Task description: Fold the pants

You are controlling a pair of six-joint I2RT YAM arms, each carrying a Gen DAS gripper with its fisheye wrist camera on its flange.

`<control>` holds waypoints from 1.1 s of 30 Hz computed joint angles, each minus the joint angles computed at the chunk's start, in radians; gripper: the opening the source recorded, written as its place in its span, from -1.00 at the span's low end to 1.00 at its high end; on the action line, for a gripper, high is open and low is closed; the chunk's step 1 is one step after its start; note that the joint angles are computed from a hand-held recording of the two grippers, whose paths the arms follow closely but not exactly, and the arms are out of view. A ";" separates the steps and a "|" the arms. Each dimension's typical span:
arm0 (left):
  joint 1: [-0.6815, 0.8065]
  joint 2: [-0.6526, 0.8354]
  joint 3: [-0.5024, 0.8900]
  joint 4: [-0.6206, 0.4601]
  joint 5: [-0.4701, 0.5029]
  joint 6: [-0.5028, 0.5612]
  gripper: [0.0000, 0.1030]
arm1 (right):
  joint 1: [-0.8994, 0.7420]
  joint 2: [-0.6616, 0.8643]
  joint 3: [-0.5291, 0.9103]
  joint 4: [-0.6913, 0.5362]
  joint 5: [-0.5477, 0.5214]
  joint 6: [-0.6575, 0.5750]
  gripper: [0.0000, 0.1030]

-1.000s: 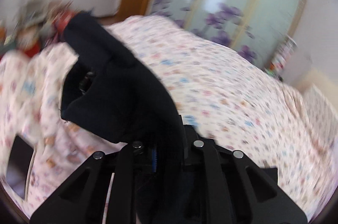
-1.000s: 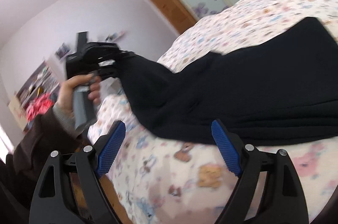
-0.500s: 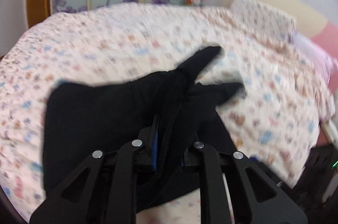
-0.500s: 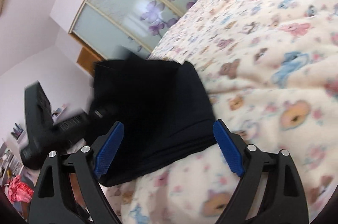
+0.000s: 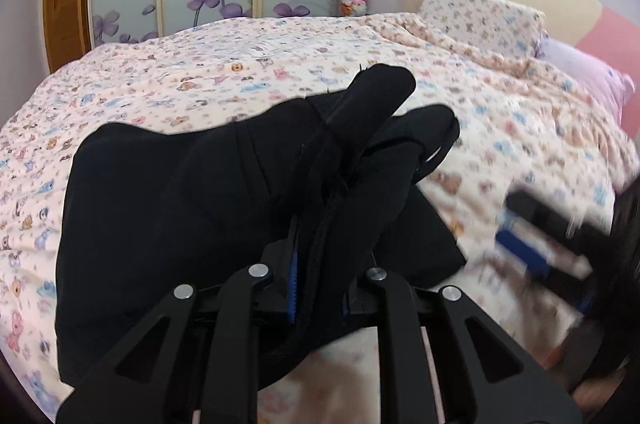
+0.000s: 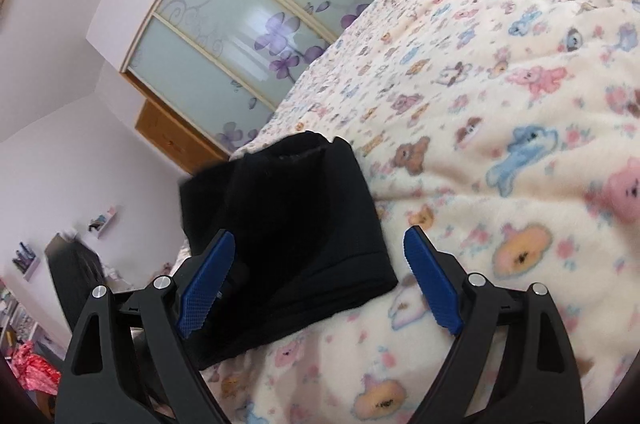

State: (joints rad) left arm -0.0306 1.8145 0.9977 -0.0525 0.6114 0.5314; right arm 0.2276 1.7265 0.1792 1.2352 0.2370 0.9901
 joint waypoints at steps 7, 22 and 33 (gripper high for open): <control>0.042 -0.040 -0.072 -0.026 0.092 0.094 0.23 | -0.141 -0.112 0.065 -0.171 -0.316 -0.028 0.80; 0.253 0.021 0.071 0.026 0.194 -0.240 0.96 | -0.205 -0.142 0.320 -0.685 -0.391 -0.039 0.52; 0.242 0.005 0.022 0.068 0.158 -0.173 0.96 | -0.131 -0.140 0.414 -0.873 -0.270 -0.177 0.53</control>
